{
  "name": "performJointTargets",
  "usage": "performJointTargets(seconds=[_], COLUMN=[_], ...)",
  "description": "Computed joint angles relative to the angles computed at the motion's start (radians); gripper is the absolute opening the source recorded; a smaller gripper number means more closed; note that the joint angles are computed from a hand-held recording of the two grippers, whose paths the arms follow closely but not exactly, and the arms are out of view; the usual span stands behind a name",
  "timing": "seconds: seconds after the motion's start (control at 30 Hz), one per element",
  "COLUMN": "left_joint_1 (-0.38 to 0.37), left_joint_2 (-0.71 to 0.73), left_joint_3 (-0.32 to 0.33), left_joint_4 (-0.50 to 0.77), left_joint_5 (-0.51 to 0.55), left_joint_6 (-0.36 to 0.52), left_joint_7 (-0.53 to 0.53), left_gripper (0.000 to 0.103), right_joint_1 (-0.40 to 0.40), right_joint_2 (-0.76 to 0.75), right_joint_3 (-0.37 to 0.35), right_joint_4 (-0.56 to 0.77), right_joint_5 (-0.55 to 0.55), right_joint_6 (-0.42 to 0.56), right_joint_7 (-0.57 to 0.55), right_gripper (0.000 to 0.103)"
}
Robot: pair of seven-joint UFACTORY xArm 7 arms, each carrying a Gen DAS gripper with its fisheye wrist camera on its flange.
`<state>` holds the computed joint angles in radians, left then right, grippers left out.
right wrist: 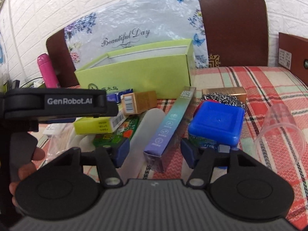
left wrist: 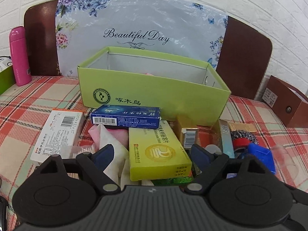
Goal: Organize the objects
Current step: 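Grasp the yellow medicine box with the left tool while the right grasps the blue-gradient slim box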
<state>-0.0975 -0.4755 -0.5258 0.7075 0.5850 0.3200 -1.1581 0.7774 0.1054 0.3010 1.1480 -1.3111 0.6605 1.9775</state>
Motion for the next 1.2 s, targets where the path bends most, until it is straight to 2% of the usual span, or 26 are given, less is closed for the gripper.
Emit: performJointTargets(seconds=[0.03, 0.07, 0.1, 0.13, 0.2, 0.3, 0.47, 0.63, 0.7, 0.8, 0.9, 0.97, 1.03, 1.13, 1.2], left_joint_1=[-0.002, -0.016, -0.045, -0.084, -0.093, -0.124, -0.200, -0.314, -0.301, -0.224, -0.222, -0.188, -0.165, -0.205, -0.203], left_joint_2=[0.012, 0.022, 0.033, 0.043, 0.031, -0.003, -0.089, -0.218, -0.245, -0.245, -0.236, -0.226, -0.204, -0.172, -0.155], left_joint_3=[0.007, 0.025, 0.056, 0.093, 0.101, 0.117, 0.153, 0.201, 0.170, 0.093, 0.108, 0.085, 0.067, 0.108, 0.104], left_joint_4=[0.000, -0.006, -0.015, -0.023, -0.039, -0.058, -0.100, -0.178, -0.188, -0.169, -0.171, -0.160, -0.137, -0.138, -0.136], left_joint_5=[-0.006, -0.021, -0.051, -0.091, -0.108, -0.156, -0.258, -0.364, -0.378, -0.356, -0.357, -0.336, -0.317, -0.336, -0.333], left_joint_6=[-0.006, -0.019, -0.036, -0.045, -0.051, -0.033, 0.024, 0.076, 0.107, 0.144, 0.114, 0.108, 0.139, 0.120, 0.112], left_joint_7=[0.002, 0.011, 0.034, 0.071, 0.093, 0.134, 0.220, 0.355, 0.363, 0.308, 0.314, 0.302, 0.296, 0.325, 0.324], left_gripper=[0.090, 0.089, 0.075, 0.071, 0.069, 0.069, 0.069, 0.070, 0.071, 0.073, 0.073, 0.077, 0.080, 0.080, 0.080], right_joint_1=[-0.004, -0.008, -0.011, -0.012, -0.017, -0.017, -0.025, -0.047, -0.061, -0.069, -0.064, -0.055, -0.048, -0.040, -0.035], right_joint_2=[-0.001, -0.004, -0.007, -0.011, -0.019, -0.037, -0.095, -0.187, -0.195, -0.174, -0.147, -0.125, -0.109, -0.085, -0.066], right_joint_3=[-0.004, -0.007, -0.007, -0.005, -0.001, 0.009, 0.033, 0.079, 0.095, 0.118, 0.119, 0.113, 0.100, 0.080, 0.066], right_joint_4=[-0.004, -0.008, -0.009, -0.010, -0.013, -0.026, -0.069, -0.137, -0.146, -0.122, -0.093, -0.072, -0.060, -0.046, -0.036], right_joint_5=[-0.013, -0.023, -0.023, -0.018, 0.000, 0.018, 0.066, 0.160, 0.198, 0.192, 0.184, 0.181, 0.188, 0.200, 0.210], right_joint_6=[-0.017, -0.034, -0.038, -0.040, -0.046, -0.042, -0.054, -0.061, -0.061, -0.024, -0.006, 0.016, 0.023, 0.028, 0.031], right_joint_7=[0.022, 0.033, 0.030, 0.017, -0.020, -0.054, -0.120, -0.240, -0.267, -0.244, -0.275, -0.282, -0.278, -0.280, -0.281], right_gripper=[0.058, 0.052, 0.045, 0.041, 0.031, 0.025, 0.024, 0.024, 0.024, 0.026, 0.034, 0.036, 0.037, 0.037, 0.037])
